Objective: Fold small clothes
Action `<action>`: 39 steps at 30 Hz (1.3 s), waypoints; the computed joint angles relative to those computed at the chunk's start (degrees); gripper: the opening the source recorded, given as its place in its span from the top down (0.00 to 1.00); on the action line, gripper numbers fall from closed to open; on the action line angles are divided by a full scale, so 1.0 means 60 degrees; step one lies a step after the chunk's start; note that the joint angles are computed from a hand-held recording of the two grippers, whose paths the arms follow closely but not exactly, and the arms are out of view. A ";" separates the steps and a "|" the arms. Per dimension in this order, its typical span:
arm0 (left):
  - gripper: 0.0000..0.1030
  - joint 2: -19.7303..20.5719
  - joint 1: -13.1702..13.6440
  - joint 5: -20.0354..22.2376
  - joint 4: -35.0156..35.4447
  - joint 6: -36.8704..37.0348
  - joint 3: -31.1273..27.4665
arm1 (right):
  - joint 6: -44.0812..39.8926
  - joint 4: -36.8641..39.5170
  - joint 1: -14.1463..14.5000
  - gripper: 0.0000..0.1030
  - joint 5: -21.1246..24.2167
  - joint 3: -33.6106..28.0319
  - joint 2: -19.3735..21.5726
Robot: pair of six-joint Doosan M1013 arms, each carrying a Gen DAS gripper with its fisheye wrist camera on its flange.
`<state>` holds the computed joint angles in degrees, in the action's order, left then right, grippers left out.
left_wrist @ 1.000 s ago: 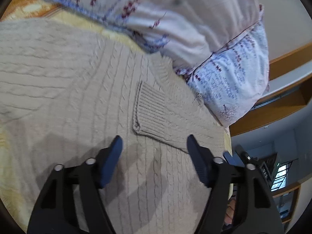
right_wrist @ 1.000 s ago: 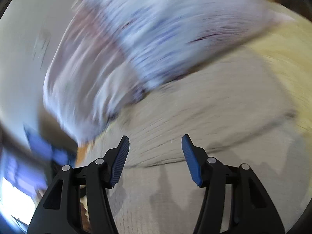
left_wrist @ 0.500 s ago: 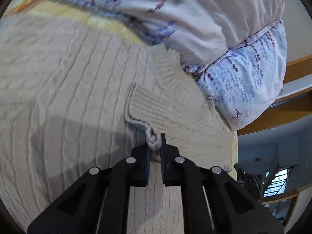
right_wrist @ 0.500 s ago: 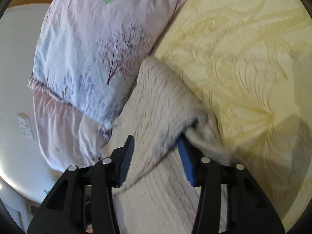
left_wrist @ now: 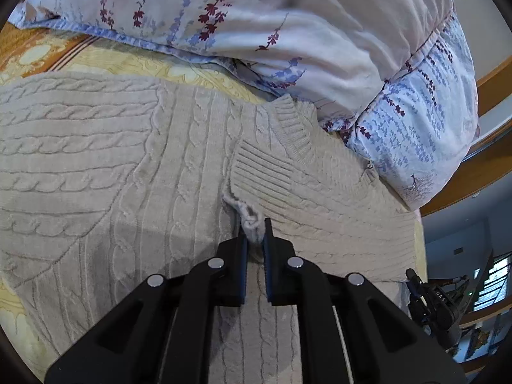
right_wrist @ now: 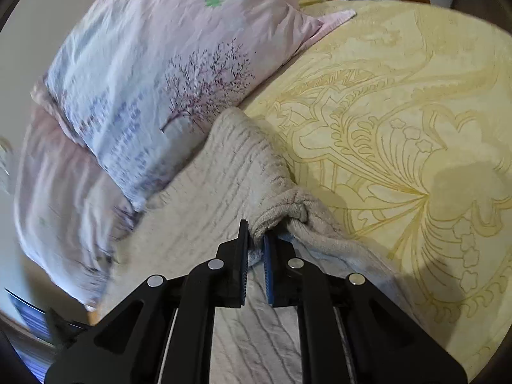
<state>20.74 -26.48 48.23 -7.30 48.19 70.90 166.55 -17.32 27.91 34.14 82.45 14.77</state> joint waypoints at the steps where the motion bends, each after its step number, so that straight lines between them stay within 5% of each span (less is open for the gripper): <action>1: 0.87 -0.0013 -0.0022 0.0057 0.0094 -0.0064 -0.0011 | -0.0117 -0.0048 0.0036 0.91 0.0260 -0.0092 0.0044; 4: 0.65 -0.0276 -0.0046 0.0002 0.0329 -0.0272 0.0239 | -0.0061 -0.0723 0.0215 0.74 0.1001 -0.0274 0.0068; 6: 0.53 -0.0647 -0.0008 -0.0381 0.0436 -0.0451 0.0695 | -0.0004 -0.1171 0.0340 0.52 0.1246 -0.0296 0.0025; 10: 0.44 -0.1554 0.0188 -0.1028 0.1006 -0.1246 0.1816 | -0.0029 -0.1316 0.0483 0.28 0.0875 -0.0038 -0.0166; 14: 0.41 -0.2582 0.0524 -0.1428 0.2347 -0.3289 0.3060 | -0.1350 -0.0255 0.0462 0.27 -0.0464 0.0280 -0.0237; 18: 0.42 -0.3179 0.0842 -0.1037 0.3616 -0.5722 0.3765 | -0.2899 0.1099 0.0434 0.27 -0.1195 0.0343 -0.0156; 21: 0.47 -0.3410 0.1198 -0.1121 0.3508 -0.6523 0.4131 | -0.3073 0.1148 0.0460 0.27 -0.1314 0.0347 -0.0158; 32: 0.70 -0.3710 0.2119 -0.3481 0.3048 -0.8560 0.5129 | -0.3613 0.1738 0.0393 0.26 -0.1476 0.0437 -0.0190; 39: 0.85 -0.3730 0.2229 -0.3603 0.4011 -0.9892 0.5245 | -0.3681 0.1815 0.0385 0.26 -0.1522 0.0450 -0.0191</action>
<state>-1.64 -13.11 26.61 16.77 -11.16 102.37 144.46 -6.42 30.22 25.01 85.15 13.62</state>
